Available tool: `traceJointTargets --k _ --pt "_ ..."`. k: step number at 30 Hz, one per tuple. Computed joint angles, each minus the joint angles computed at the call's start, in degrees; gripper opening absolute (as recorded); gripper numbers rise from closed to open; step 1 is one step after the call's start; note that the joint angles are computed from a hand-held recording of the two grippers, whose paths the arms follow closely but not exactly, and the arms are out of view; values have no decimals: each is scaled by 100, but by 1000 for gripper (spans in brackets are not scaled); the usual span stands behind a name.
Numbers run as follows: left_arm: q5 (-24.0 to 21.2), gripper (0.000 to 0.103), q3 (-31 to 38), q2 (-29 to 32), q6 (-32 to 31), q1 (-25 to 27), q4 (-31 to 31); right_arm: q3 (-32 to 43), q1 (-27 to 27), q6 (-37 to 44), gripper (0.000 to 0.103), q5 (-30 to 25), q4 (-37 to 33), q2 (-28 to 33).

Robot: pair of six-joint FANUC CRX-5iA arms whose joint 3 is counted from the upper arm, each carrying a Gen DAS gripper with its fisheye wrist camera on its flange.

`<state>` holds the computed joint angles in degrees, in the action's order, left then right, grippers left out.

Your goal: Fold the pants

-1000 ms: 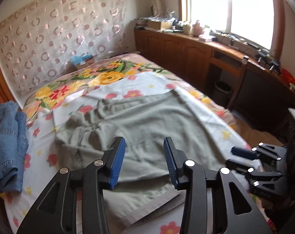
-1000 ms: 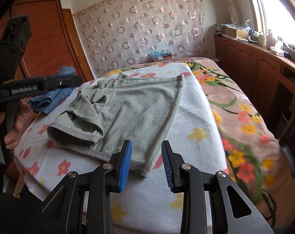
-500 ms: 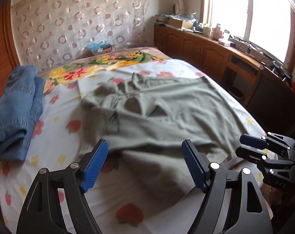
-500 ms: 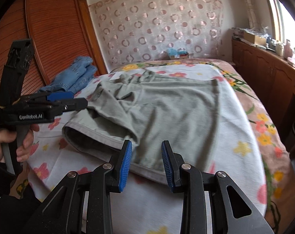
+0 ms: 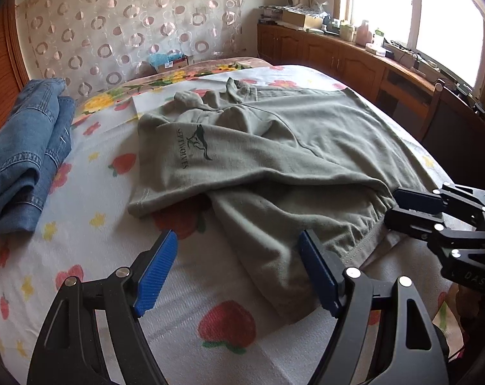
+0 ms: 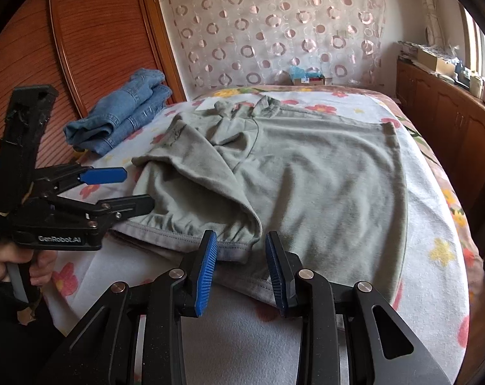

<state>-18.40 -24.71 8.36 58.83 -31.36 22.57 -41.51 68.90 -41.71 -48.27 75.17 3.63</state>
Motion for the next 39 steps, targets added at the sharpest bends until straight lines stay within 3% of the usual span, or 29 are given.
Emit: traceJointTargets --k 5,6,8,11,18,24,31,39 --pt "14 79 -16 1 -23 -4 33 116 91 97 30 -111 -54 107" --pt "40 79 -37 -8 -60 -8 76 123 121 59 20 -129 -31 130" --pt "114 79 -104 -65 -117 -19 146 155 106 25 11 -116 53 165" --pt "230 79 -198 -162 -200 -27 245 54 38 -192 8 -53 384 115" --pt "477 79 -426 -370 -610 -97 713 -195 202 -619 7 -458 753 -110" --pt "560 79 -541 -426 -995 -179 1086 -299 582 -647 7 -1087 513 -275" --pt "445 79 -382 -354 -789 -253 812 -392 1181 -807 7 -1785 -29 -390" --pt "298 79 -145 -202 -415 -314 378 -270 1396 -844 7 -1773 -554 -217"
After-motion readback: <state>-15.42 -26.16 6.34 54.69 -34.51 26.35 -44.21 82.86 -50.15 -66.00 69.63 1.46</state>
